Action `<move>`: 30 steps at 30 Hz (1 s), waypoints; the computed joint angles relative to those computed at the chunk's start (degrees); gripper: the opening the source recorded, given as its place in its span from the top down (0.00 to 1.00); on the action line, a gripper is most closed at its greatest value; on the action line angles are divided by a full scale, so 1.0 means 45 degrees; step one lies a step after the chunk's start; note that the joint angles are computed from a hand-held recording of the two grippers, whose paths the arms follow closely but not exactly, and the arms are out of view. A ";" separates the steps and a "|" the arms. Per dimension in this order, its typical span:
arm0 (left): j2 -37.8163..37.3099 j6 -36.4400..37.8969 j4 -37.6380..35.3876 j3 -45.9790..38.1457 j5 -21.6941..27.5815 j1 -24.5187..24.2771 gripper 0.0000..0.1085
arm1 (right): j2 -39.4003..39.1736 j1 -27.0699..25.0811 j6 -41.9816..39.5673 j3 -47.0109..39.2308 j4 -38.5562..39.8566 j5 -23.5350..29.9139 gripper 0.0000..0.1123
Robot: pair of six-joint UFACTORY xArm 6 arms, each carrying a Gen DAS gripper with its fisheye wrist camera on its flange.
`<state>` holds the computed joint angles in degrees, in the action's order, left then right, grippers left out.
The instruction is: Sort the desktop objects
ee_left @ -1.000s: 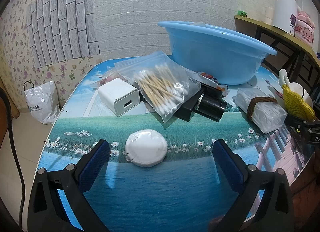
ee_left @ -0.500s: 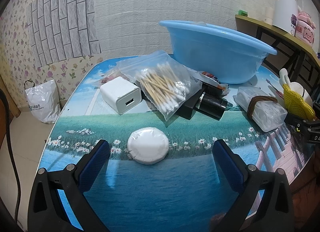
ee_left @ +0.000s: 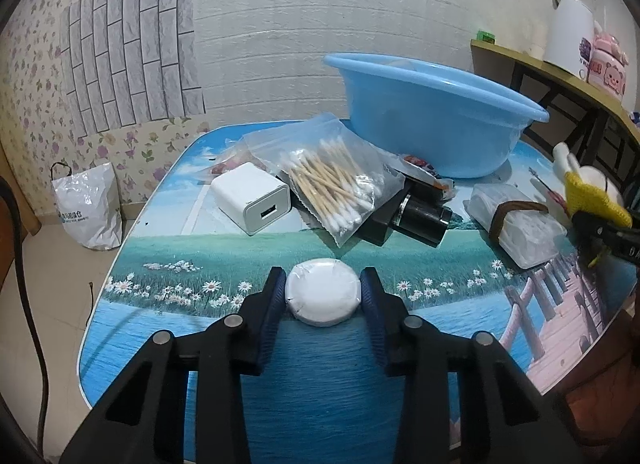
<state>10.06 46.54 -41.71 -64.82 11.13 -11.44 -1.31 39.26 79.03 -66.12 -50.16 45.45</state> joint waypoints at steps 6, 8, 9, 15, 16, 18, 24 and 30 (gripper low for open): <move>-0.0012 -0.0866 0.0992 -0.0129 0.0164 0.0082 0.66 | -0.1005 -0.0200 0.0627 0.0612 0.0053 0.0023 0.45; -0.0093 -0.0926 0.0868 -0.0233 0.0220 0.0076 0.66 | -0.1279 -0.0215 0.0575 0.0681 0.0059 -0.0048 0.45; -0.0160 -0.0807 0.0614 -0.0339 0.0303 0.0068 0.66 | -0.1393 -0.0222 0.0534 0.0691 0.0057 -0.0144 0.45; -0.0439 -0.0244 -0.0450 -0.1233 0.0785 -0.0022 0.66 | -0.1475 -0.0542 -0.0204 0.0146 0.0384 -0.1291 0.45; -0.0501 0.0051 -0.0718 -0.1326 0.0673 -0.0083 0.66 | -0.1352 -0.0612 -0.0370 -0.0118 0.0397 -0.1482 0.45; -0.0625 0.0488 -0.1179 -0.1609 0.0553 -0.0169 0.66 | -0.1070 -0.0724 -0.0805 -0.0615 0.0483 -0.1730 0.45; -0.0678 0.1285 -0.2265 -0.2677 0.0915 -0.0202 0.66 | 0.0215 -0.1021 -0.2329 -0.2407 0.1263 -0.2065 0.45; 0.1214 0.0538 -0.1761 -0.5400 0.1807 -0.0456 0.66 | 0.1666 -0.1611 -0.3628 -0.4090 0.2584 -0.2442 0.45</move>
<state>15.52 48.96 -49.63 -89.12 19.26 -13.49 6.19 32.01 62.71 -84.53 -38.54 34.46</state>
